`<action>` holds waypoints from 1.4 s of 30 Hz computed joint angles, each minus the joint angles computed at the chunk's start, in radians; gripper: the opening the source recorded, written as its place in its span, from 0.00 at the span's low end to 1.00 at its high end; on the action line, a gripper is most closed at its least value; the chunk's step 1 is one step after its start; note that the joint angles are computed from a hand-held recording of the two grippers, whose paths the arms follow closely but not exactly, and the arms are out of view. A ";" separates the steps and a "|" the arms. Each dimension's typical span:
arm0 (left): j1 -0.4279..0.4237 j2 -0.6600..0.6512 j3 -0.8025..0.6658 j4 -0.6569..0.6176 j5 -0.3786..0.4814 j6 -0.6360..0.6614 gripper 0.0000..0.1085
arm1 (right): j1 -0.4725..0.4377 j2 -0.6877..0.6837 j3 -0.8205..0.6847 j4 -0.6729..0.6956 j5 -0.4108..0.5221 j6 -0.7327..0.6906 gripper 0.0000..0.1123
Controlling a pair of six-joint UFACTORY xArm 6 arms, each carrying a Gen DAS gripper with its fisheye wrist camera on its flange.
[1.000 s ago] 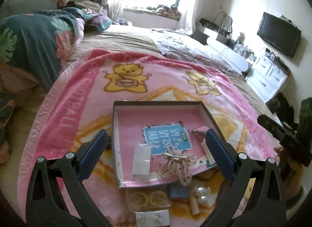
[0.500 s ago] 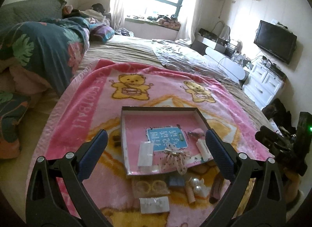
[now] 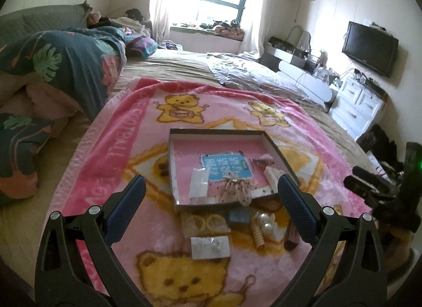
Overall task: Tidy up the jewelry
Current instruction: 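Withdraw both open tools from the tray back over the loose items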
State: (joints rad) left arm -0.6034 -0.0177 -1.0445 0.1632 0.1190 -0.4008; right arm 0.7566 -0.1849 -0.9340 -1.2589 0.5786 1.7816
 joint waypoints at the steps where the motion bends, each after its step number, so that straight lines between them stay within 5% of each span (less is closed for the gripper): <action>1: 0.002 -0.003 0.004 0.043 0.008 -0.036 0.86 | 0.006 -0.004 0.003 0.000 0.009 0.000 0.84; 16: -0.020 -0.023 0.058 0.281 0.073 -0.229 0.86 | 0.042 -0.011 0.039 0.027 -0.018 0.004 0.84; 42: -0.026 0.072 0.085 0.160 0.130 -0.115 0.86 | 0.031 0.129 0.004 0.157 -0.128 -0.119 0.84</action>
State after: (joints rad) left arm -0.6292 0.0546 -0.9596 0.3231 0.2493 -0.5158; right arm 0.7881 -0.0563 -0.9300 -1.1022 0.4510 1.6628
